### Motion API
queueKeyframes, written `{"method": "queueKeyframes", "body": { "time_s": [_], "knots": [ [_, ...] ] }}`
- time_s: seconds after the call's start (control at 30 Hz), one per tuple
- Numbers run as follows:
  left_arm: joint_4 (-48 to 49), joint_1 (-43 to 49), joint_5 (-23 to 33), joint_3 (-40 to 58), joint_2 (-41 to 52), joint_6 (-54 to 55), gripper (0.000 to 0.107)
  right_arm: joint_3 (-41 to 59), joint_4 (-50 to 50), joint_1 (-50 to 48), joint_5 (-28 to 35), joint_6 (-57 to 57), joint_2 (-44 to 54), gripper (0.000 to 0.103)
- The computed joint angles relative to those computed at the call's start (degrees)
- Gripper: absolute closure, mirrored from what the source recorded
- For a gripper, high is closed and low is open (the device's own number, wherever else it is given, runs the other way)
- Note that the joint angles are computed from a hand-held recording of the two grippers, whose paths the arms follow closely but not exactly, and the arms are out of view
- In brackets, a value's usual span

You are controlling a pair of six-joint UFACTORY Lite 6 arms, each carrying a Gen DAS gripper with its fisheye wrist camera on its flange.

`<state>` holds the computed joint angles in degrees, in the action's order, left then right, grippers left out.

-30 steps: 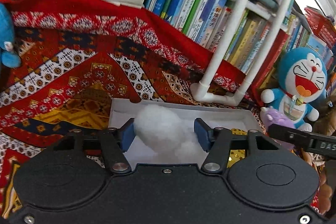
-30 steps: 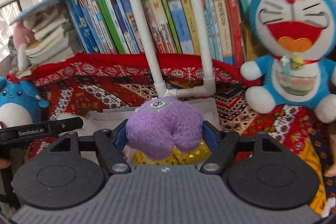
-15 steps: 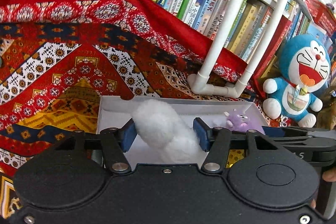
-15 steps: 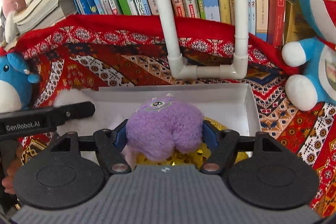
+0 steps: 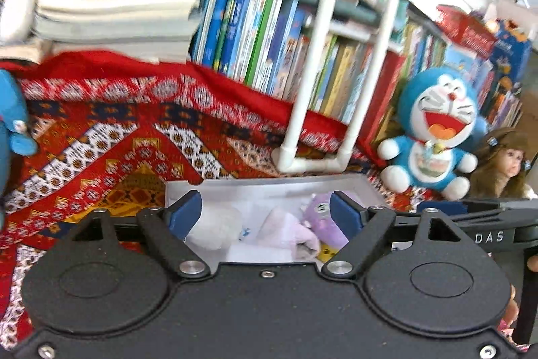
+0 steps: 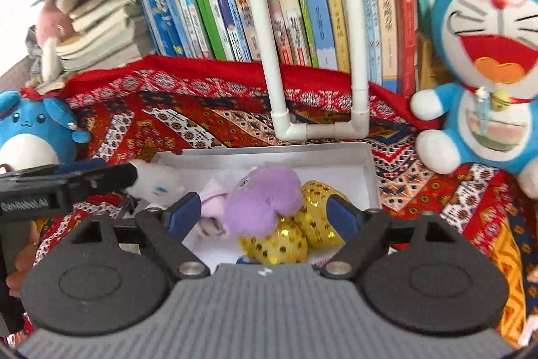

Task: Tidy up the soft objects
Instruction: 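Open the left gripper over the tray while the right releases the purple plush into it, then withdraw both grippers up and back from the tray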

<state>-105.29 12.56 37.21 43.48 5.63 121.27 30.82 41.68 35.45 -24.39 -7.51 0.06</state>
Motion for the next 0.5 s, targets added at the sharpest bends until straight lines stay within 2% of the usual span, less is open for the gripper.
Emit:
{"method": "queueKeyframes", "body": {
  "time_s": [0.17,0.3,0.37,0.5],
  "knots": [
    [9.1,6.8,5.5,-10.6,-16.6,-5.8,0.02,-8.4,23.0,11.3,-6.2,-16.2,-13.4,0.006],
    [16.4,15.6,13.0,-19.4,-31.9,-9.2,0.018,-13.3,39.5,24.7,-16.1,-26.6,-22.5,0.001],
    [21.1,21.2,18.4,-22.3,-38.6,-11.5,0.017,-15.8,46.3,32.4,-22.0,-29.7,-26.6,0.0],
    [29.9,37.7,35.0,-25.9,-49.4,-13.8,0.016,-18.5,57.0,47.3,-34.2,-30.8,-30.5,0.0]
  ]
}}
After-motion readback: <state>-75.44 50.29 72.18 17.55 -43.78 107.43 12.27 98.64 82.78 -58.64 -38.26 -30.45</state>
